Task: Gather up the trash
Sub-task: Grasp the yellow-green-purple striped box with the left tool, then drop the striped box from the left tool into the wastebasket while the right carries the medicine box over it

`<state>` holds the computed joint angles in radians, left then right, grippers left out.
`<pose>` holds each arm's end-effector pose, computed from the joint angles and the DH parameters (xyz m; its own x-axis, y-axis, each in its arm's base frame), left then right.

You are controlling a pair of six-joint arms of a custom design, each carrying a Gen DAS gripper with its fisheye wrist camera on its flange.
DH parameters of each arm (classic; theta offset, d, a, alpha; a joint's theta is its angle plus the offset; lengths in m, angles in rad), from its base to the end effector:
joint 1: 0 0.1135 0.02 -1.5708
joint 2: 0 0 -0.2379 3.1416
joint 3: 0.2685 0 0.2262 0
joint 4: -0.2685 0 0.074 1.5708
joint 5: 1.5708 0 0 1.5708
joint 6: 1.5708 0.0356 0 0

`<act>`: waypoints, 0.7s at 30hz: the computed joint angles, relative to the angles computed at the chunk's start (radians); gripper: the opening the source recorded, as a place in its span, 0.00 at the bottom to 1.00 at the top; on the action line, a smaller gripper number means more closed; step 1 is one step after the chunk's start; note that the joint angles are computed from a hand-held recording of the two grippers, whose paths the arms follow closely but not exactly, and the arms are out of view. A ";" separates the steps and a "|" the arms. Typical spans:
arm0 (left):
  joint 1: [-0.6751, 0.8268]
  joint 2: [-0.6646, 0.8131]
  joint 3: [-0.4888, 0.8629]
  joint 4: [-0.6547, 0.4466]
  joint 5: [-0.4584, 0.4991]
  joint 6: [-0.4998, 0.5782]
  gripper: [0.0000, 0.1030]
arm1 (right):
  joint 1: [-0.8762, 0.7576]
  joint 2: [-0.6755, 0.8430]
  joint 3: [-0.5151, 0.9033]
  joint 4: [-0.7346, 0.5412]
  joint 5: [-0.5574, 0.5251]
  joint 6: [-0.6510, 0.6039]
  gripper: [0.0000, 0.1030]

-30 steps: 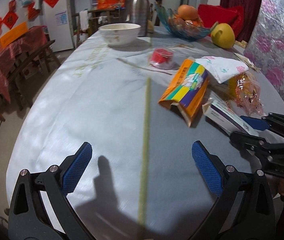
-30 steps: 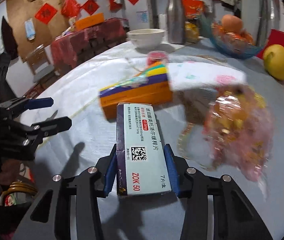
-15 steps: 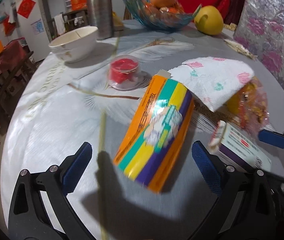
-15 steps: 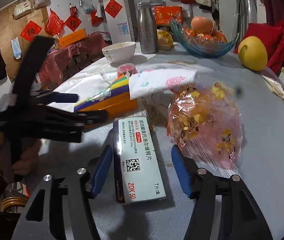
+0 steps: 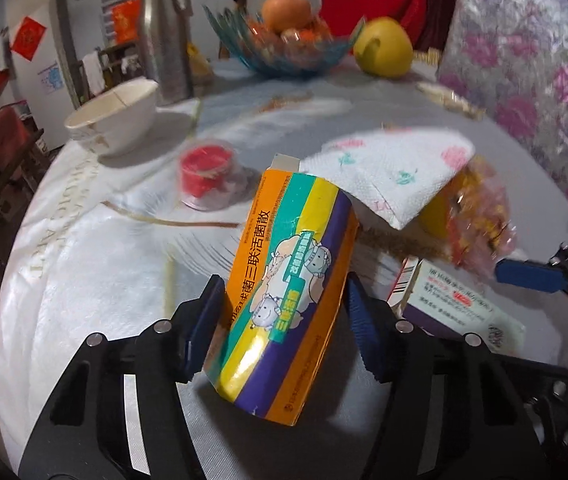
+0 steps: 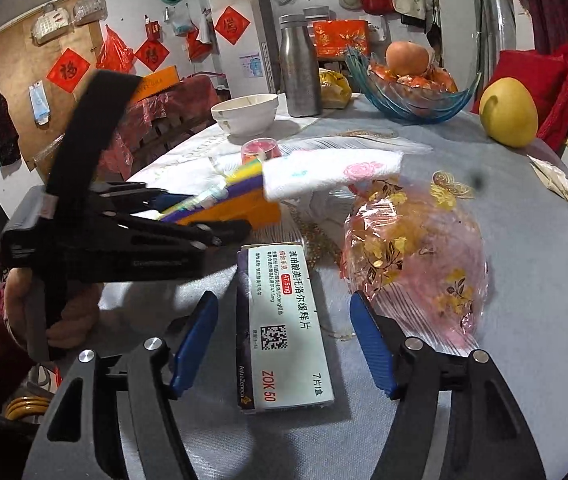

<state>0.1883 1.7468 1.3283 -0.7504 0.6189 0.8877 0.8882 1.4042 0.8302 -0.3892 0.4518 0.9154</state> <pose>0.3237 0.0407 0.2191 -0.5160 0.5448 -0.6610 0.7457 0.6655 -0.0336 0.1741 0.1895 0.1930 -0.7444 0.2150 -0.6321 0.0810 0.9688 0.2341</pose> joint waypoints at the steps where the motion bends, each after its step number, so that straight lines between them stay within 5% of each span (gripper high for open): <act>1: 0.013 0.002 0.009 -0.016 0.017 0.001 0.58 | 0.000 0.004 0.004 -0.004 -0.001 0.000 0.66; 9: 0.147 0.044 0.100 -0.188 0.118 0.073 0.58 | -0.013 0.029 0.023 -0.005 -0.035 -0.023 0.66; 21: 0.220 0.070 0.127 -0.236 0.139 0.096 0.58 | -0.068 0.050 0.012 0.043 -0.174 -0.046 0.62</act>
<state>0.4086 1.8166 1.4551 -0.9866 0.7574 0.9835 0.8197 1.4541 0.8423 -0.3460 0.2777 0.8698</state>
